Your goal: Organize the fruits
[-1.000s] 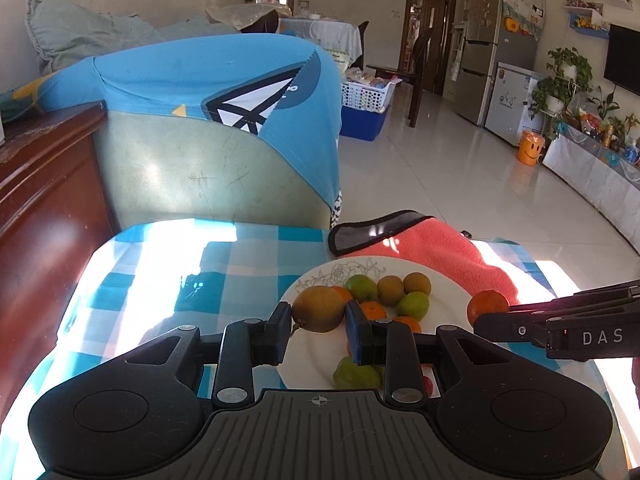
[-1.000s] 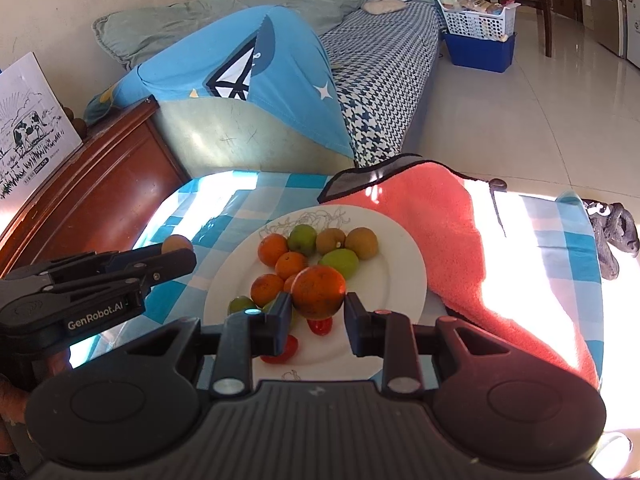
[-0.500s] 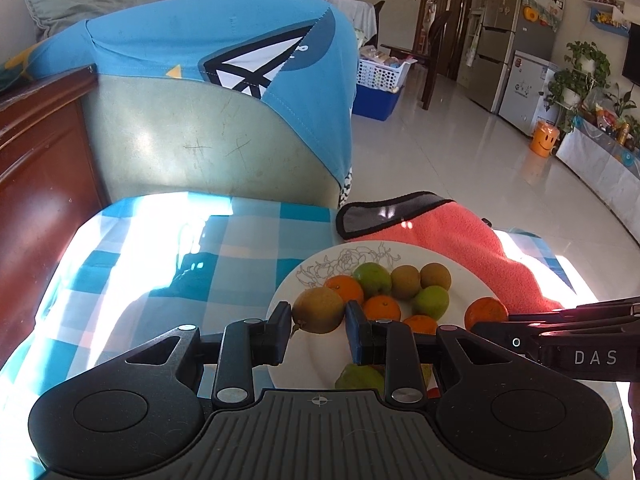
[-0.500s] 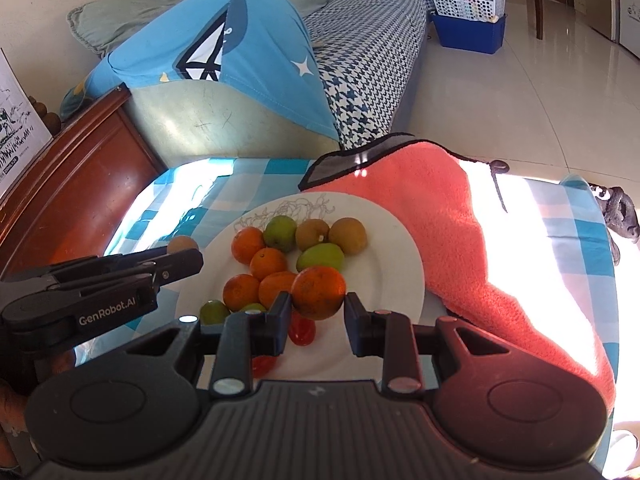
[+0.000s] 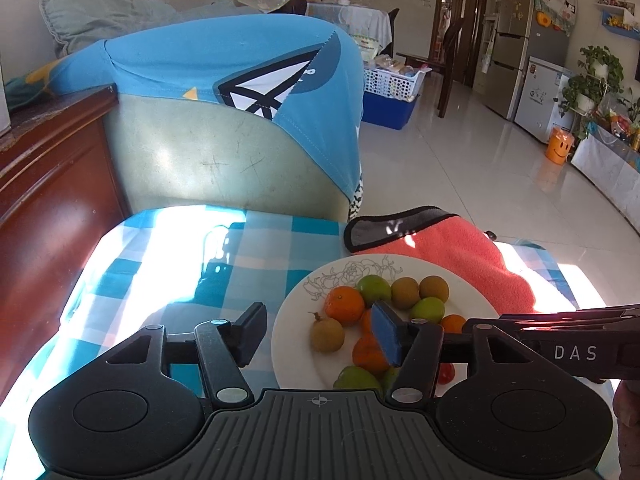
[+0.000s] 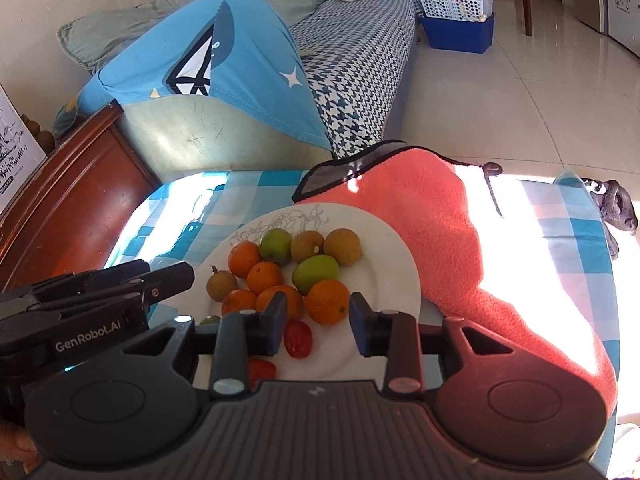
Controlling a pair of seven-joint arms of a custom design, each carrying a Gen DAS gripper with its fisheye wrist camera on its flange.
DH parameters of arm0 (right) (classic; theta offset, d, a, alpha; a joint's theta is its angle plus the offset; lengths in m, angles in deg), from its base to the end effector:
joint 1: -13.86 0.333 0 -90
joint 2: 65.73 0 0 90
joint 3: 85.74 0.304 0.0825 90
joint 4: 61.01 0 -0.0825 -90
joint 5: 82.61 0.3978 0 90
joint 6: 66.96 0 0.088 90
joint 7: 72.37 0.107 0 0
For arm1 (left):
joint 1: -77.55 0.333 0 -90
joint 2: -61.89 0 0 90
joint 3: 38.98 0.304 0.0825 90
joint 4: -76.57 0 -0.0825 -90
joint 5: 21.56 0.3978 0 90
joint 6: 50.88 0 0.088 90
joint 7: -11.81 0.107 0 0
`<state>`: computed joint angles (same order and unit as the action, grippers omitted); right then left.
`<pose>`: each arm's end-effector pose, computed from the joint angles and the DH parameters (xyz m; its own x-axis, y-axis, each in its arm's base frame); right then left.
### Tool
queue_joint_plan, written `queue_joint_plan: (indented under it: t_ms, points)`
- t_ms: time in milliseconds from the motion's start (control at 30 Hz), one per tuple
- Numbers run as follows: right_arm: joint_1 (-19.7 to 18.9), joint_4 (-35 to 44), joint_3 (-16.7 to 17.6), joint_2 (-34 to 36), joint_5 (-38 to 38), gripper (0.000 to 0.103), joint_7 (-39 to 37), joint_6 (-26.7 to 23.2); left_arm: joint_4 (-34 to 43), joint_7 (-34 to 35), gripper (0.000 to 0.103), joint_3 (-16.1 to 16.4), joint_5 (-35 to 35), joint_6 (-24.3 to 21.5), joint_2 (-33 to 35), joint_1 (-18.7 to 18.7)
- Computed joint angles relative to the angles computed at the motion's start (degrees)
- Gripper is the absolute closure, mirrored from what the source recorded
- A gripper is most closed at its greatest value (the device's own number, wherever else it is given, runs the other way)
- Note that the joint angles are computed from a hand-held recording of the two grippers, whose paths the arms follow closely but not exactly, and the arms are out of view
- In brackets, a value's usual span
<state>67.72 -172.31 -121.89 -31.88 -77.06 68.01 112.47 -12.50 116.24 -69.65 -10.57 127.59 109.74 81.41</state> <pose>0.6305 0.2367 0.2898 -0.3177 -0.8940 -0.3160 -0.6541 0.4479 -0.6095 0.7073 -0.2663 0.2859 -0.5735 -0.8175 0.0533 -0.5532 0.3384 -0.7612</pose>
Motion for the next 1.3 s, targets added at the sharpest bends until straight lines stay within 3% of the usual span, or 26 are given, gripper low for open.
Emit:
queue_joint_plan:
  t_ms: [67,167,333,400,533,633,800,933,1067,1300]
  points:
    - [1.92,-0.52,-1.78,-0.35,-0.2,0.059,0.81,-0.65,-1.55,-0.43,0.043,0.12,-0.14,-0.41,-1.59,0.3]
    - [5.19,-0.84,-4.9,-0.69,-1.84,0.057,3.06,-3.32,-3.86,-1.7,0.026,2.33,-0.26,-0.91,-4.27,-0.9]
    - [9.34,-1.58,-8.82,-1.32,-6.61,0.047,7.75,-6.48,-8.27,-5.13,0.019,8.25,0.9,0.44,-8.64,-4.75]
    - [10.65,-1.8,-9.94,-1.85,-8.09,0.038,10.03,-8.57,-9.41,-6.72,0.017,9.54,1.16,0.16,-9.74,-5.46]
    - [12.86,-3.17,-11.47,-3.61,-11.43,0.032,13.96,-10.64,-11.29,-9.17,0.013,11.89,1.89,-1.09,-11.86,-7.03]
    - [14.83,-3.18,-12.69,-4.59,-14.2,0.02,17.16,-14.76,-13.13,-11.12,0.012,13.81,2.61,-1.26,-13.64,-8.45]
    - [14.66,-4.39,-11.23,-7.04,-17.24,0.012,21.08,-16.01,-14.69,-13.15,0.01,15.21,3.31,-3.08,-15.58,-9.6]
    - [13.16,-3.7,-9.02,-8.21,-19.44,0.008,23.03,-19.35,-15.16,-15.61,0.01,18.21,4.9,-3.81,-16.55,-12.16]
    - [9.66,-2.15,-5.21,-8.69,-20.91,0.003,22.76,-22.13,-14.48,-17.05,0.01,19.0,5.69,-5.56,-16.55,-12.9]
    - [4.54,0.15,0.11,-9.02,-24.94,0.002,24.66,-25.89,-13.18,-18.89,0.01,19.99,6.61,-7.64,-16.02,-13.81]
